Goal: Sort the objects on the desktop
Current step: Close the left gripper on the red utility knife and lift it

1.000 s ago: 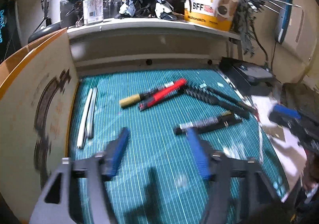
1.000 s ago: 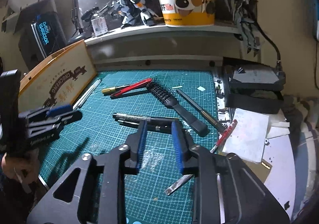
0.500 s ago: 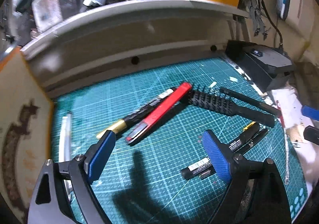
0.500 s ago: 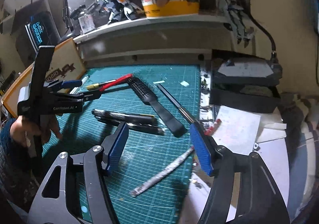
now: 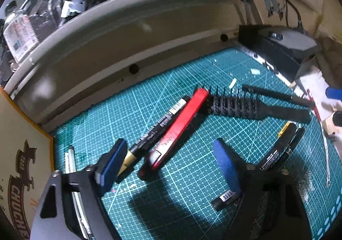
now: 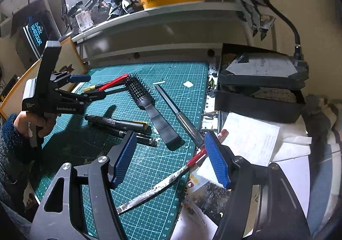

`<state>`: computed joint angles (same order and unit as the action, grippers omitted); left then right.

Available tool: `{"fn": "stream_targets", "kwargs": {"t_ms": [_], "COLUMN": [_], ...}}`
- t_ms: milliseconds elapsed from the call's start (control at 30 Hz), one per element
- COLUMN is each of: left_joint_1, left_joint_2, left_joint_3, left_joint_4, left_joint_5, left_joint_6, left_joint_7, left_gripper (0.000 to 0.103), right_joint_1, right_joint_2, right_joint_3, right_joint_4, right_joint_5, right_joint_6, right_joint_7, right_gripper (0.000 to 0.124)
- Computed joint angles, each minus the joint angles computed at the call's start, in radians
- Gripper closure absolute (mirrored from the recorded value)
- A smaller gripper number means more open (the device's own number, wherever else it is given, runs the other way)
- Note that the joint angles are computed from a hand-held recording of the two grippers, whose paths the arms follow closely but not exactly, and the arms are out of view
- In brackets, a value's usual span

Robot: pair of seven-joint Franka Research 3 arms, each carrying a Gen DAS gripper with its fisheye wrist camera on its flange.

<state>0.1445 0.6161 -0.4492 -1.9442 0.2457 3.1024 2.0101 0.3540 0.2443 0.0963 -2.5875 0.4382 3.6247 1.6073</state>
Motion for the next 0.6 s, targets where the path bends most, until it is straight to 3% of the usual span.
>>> {"fn": "stream_targets", "kwargs": {"t_ms": [100, 233, 333, 433, 600], "left_joint_1": [0.001, 0.048, 0.132, 0.191, 0.129], "left_joint_2": [0.011, 0.033, 0.044, 0.044, 0.026], "left_joint_3": [-0.007, -0.063, -0.151, -0.214, -0.158], "left_joint_4": [0.013, 0.025, 0.025, 0.020, 0.015], "left_joint_5": [0.003, -0.032, -0.083, -0.146, -0.175], "left_joint_6": [-0.029, -0.052, -0.115, -0.178, -0.162], "left_joint_7": [0.020, 0.071, 0.135, 0.204, 0.248], "left_gripper": [0.033, 0.047, 0.056, 0.057, 0.057], "right_joint_1": [0.001, -0.068, -0.056, -0.028, -0.023], "right_joint_2": [0.006, 0.011, 0.009, 0.006, 0.012], "right_joint_3": [0.000, 0.037, 0.026, 0.013, 0.015], "right_joint_4": [0.004, -0.006, -0.001, 0.003, 0.015], "right_joint_5": [-0.001, -0.112, -0.118, -0.089, -0.084], "right_joint_6": [-0.003, 0.004, -0.020, -0.029, -0.041], "right_joint_7": [0.000, 0.103, 0.105, 0.079, 0.077], "right_gripper": [0.061, 0.061, 0.061, 0.061, 0.061]}}
